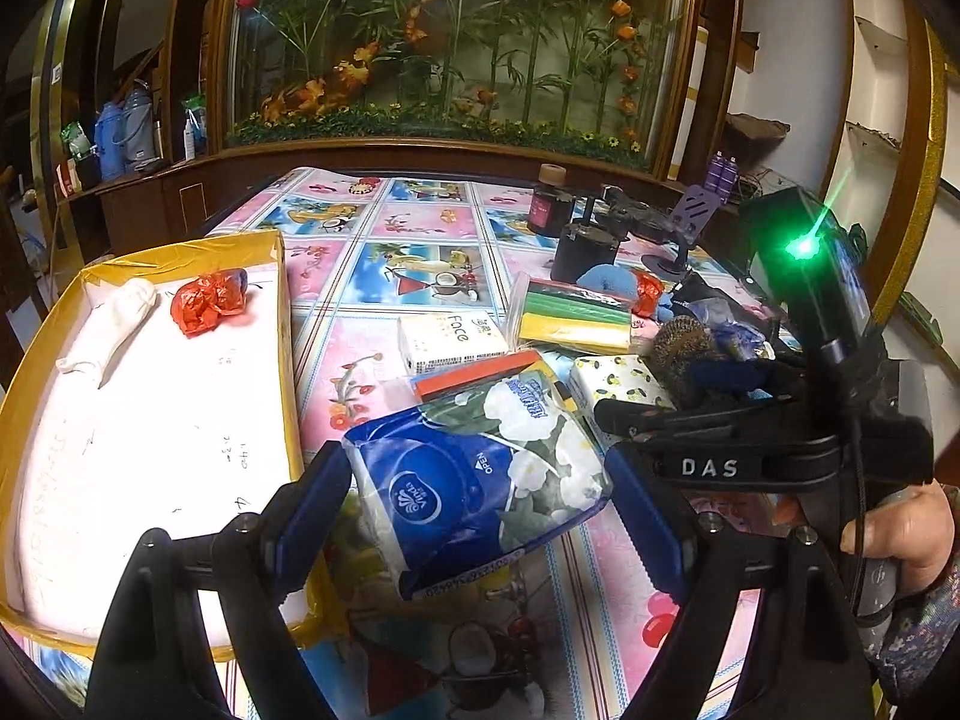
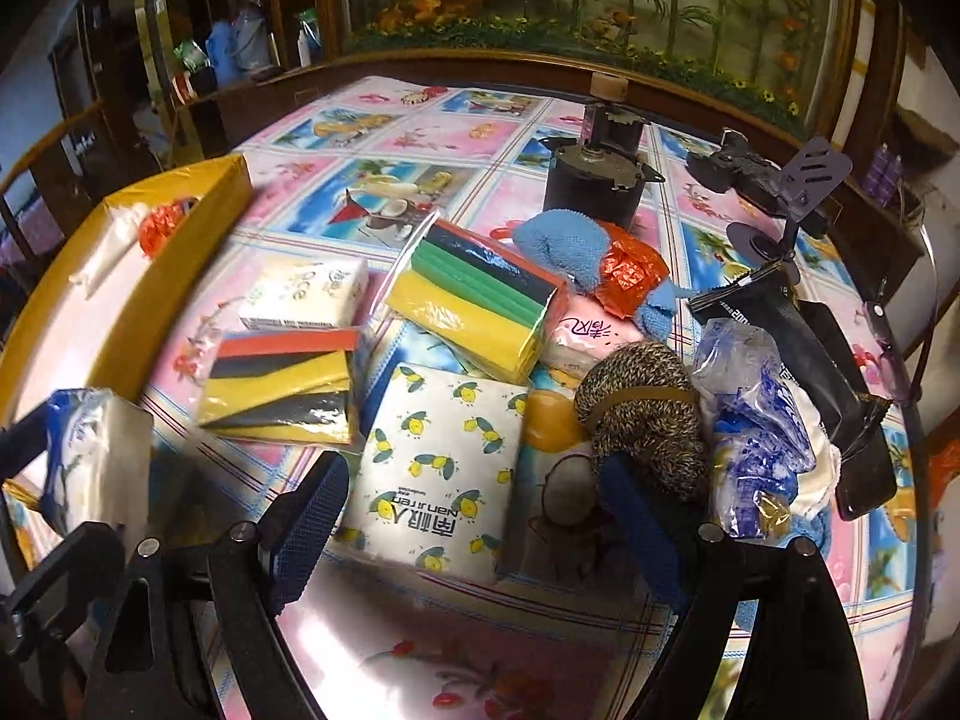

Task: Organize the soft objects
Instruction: 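Grasp the white lemon-print tissue pack with the right gripper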

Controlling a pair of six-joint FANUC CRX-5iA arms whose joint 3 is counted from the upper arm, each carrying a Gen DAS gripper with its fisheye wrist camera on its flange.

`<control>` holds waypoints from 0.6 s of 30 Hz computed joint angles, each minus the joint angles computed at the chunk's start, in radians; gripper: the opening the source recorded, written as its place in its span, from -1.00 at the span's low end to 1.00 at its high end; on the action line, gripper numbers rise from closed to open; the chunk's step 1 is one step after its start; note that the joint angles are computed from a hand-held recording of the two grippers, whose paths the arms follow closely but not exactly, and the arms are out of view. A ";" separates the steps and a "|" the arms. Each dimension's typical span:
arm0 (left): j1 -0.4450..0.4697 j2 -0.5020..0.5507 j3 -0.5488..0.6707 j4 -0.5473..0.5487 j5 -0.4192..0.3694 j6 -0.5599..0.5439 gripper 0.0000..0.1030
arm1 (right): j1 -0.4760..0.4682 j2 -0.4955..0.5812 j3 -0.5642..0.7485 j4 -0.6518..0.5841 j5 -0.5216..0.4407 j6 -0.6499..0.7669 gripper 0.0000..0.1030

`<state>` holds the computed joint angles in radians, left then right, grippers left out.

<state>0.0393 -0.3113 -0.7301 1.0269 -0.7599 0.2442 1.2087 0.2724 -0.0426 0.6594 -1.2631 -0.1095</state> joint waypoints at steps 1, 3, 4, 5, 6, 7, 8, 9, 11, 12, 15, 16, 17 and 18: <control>-0.001 0.003 0.002 -0.002 0.000 0.002 0.66 | 0.001 0.004 0.002 0.001 -0.003 0.007 0.74; -0.002 0.005 0.005 -0.004 0.003 0.008 0.66 | 0.002 0.005 -0.003 0.004 0.002 0.008 0.74; -0.001 0.007 0.006 -0.005 0.001 0.009 0.66 | 0.003 0.003 -0.005 0.003 0.010 0.011 0.74; -0.002 0.009 0.008 -0.008 0.001 0.011 0.66 | 0.001 -0.007 -0.019 0.004 0.038 0.008 0.74; -0.003 0.009 0.008 -0.009 0.004 0.014 0.66 | -0.003 -0.032 -0.051 0.005 0.099 -0.003 0.74; -0.003 0.009 0.008 -0.008 0.005 0.014 0.66 | -0.006 -0.047 -0.068 0.000 0.146 -0.010 0.74; -0.003 0.009 0.009 -0.008 0.004 0.013 0.66 | -0.008 -0.054 -0.075 -0.004 0.168 -0.011 0.74; -0.003 0.009 0.009 -0.010 0.006 0.015 0.66 | -0.008 -0.057 -0.077 -0.003 0.175 -0.014 0.74; -0.003 0.009 0.010 -0.012 0.005 0.017 0.66 | -0.006 -0.052 -0.074 0.008 0.148 -0.032 0.74; -0.003 0.009 0.010 -0.012 0.005 0.017 0.66 | -0.007 -0.053 -0.077 0.010 0.144 -0.042 0.74; -0.001 0.008 0.010 -0.014 0.002 0.016 0.66 | -0.016 -0.057 -0.087 -0.011 0.162 -0.060 0.47; -0.001 0.008 0.009 -0.012 0.002 0.016 0.66 | -0.016 -0.054 -0.086 -0.010 0.153 -0.061 0.41; -0.003 0.007 0.009 -0.012 0.004 0.018 0.66 | -0.015 -0.054 -0.086 -0.007 0.150 -0.065 0.08; -0.004 0.007 0.008 -0.009 0.007 0.016 0.66 | -0.014 -0.057 -0.091 -0.004 0.153 -0.071 0.09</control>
<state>0.0355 -0.3044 -0.7225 1.0174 -0.7532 0.2606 1.1949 0.2149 -0.1332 0.6550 -1.1101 -0.1805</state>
